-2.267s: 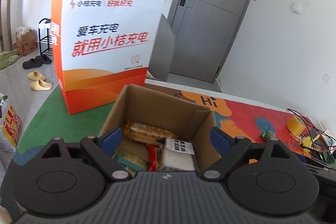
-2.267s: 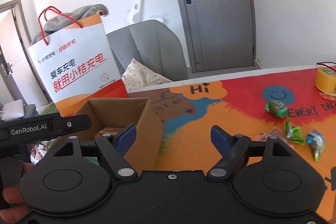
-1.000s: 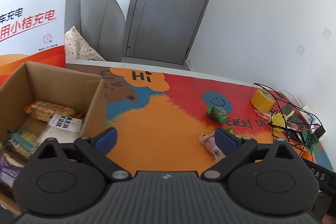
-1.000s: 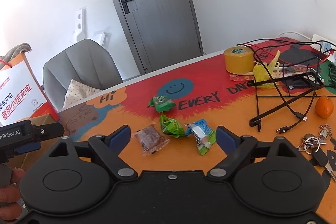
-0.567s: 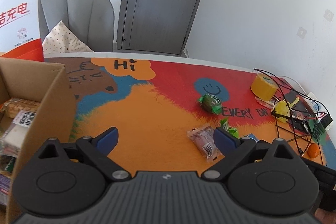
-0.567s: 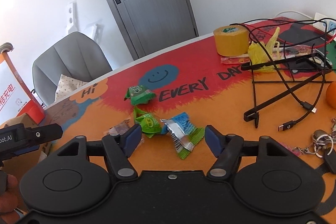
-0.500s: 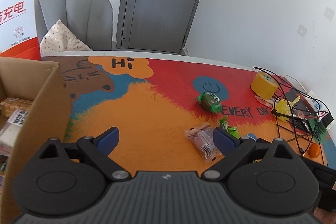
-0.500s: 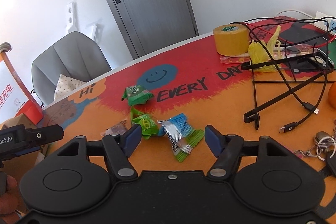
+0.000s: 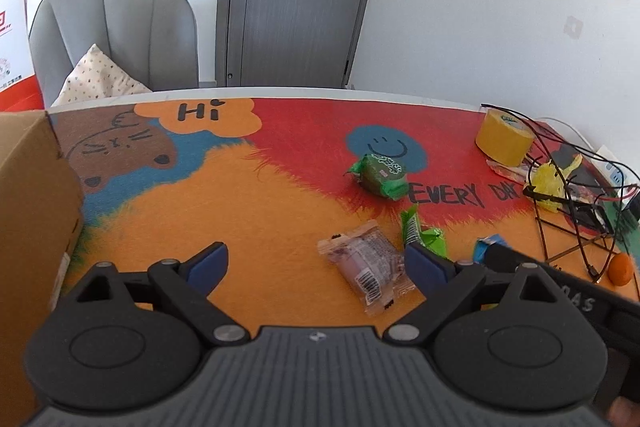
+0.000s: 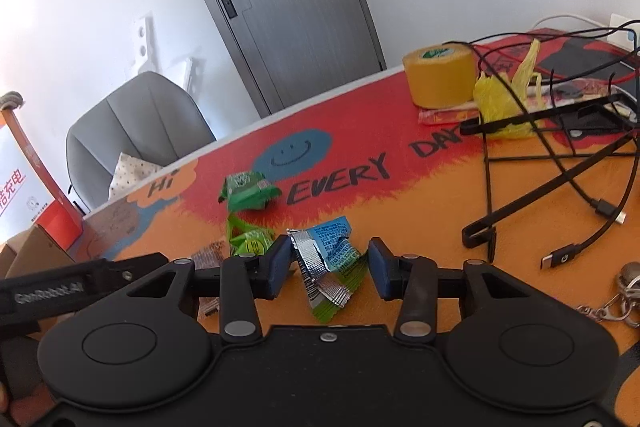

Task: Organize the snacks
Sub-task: 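Grasp the clear brown pack with left tool while right grasps blue candy wrapper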

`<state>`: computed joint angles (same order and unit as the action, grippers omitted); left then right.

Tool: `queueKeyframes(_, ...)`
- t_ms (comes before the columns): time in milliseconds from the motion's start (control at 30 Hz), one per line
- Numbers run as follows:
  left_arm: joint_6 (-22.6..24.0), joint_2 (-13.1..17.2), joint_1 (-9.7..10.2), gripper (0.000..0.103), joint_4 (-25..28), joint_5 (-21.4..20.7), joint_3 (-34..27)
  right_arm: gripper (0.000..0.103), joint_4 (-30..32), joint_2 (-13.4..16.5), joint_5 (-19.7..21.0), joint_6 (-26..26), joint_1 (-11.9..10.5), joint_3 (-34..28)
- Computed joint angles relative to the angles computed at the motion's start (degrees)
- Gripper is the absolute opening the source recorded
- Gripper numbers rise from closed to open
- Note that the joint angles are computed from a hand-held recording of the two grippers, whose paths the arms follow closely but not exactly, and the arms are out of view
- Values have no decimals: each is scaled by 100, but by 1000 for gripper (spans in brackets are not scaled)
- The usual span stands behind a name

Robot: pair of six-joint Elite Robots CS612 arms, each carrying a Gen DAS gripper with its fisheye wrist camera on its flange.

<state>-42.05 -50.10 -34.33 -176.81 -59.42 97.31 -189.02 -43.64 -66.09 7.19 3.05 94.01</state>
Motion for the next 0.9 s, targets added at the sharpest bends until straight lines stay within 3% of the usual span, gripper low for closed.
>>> queueKeyframes(700,44,432,-29,86,418,198,-572,42,18,-4,-112,45,-11,42)
queueKeyframes(867,129,426,-56,77,519,159,-577,48,70,7,-198,-87,28,20)
queueKeyframes(900,151,421,-70,71,561,228,-571,48,57,9,-225,-109,36,19)
